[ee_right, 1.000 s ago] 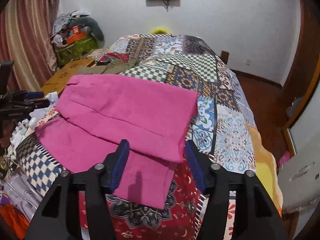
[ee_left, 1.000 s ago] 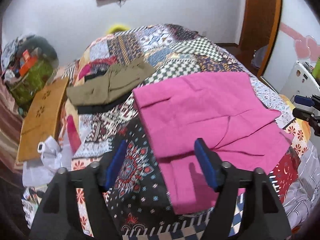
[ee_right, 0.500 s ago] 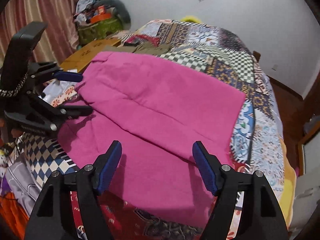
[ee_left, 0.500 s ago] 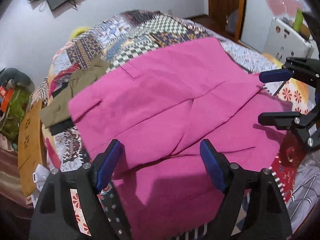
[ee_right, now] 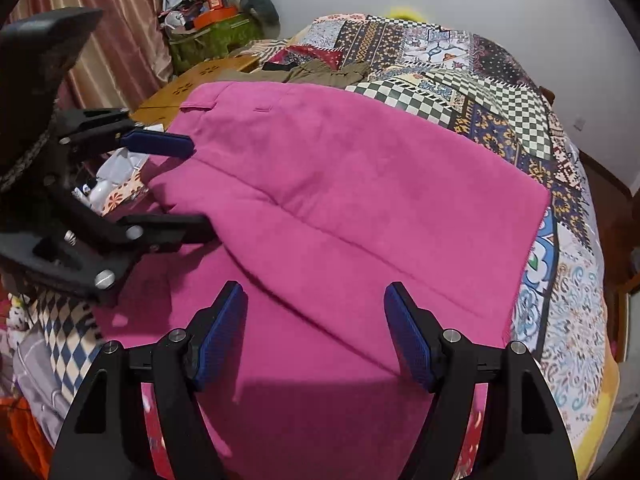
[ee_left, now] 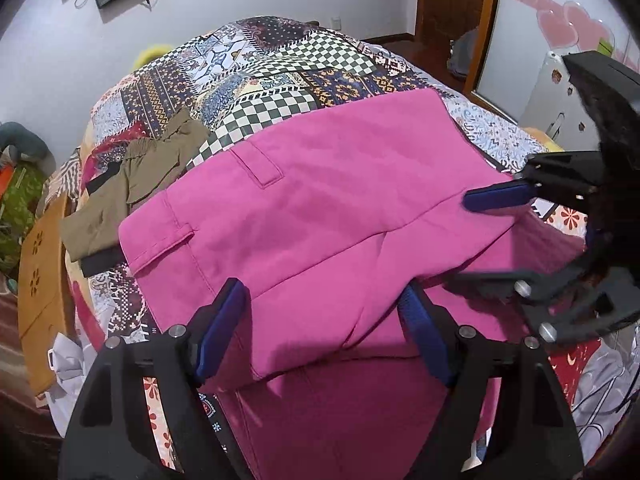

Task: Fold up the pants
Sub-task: 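Lower the folded hem onto the trousers and open both grippers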

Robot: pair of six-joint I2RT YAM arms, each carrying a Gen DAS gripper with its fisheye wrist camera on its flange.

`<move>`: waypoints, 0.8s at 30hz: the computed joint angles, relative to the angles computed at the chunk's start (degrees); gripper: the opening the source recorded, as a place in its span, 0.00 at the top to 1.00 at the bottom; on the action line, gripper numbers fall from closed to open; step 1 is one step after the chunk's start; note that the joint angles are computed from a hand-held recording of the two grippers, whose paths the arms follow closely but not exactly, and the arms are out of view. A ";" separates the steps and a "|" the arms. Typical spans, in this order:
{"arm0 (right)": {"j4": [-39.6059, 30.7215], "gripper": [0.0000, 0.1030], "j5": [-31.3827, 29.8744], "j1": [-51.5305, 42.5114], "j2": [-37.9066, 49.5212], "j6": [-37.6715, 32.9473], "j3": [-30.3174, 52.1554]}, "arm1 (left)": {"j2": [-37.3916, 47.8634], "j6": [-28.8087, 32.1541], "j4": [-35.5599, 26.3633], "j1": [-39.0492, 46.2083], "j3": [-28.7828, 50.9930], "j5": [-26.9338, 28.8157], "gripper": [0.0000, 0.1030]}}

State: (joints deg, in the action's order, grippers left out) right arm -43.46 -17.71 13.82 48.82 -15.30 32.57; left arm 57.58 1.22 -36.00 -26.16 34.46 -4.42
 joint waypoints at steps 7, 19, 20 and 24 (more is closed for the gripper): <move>2.46 0.79 -2.54 -0.56 1.75 1.71 1.13 | 0.88 0.03 -0.89 0.79 -0.11 3.47 0.41; 0.20 0.94 -3.70 -0.06 -3.50 1.09 2.47 | -4.53 -3.52 -4.18 0.41 1.94 3.36 0.91; -0.52 0.94 -3.90 -0.01 -4.18 0.99 2.75 | -5.61 -4.07 -4.93 -0.16 2.23 3.07 0.91; -3.79 0.94 -4.97 -0.85 -7.32 -0.12 3.76 | -9.56 -6.97 -8.64 -2.78 3.07 2.65 0.92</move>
State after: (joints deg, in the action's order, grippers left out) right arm -47.25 -22.68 12.97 41.50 -15.42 36.33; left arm 48.03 -5.75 -44.64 -28.93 37.54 -1.77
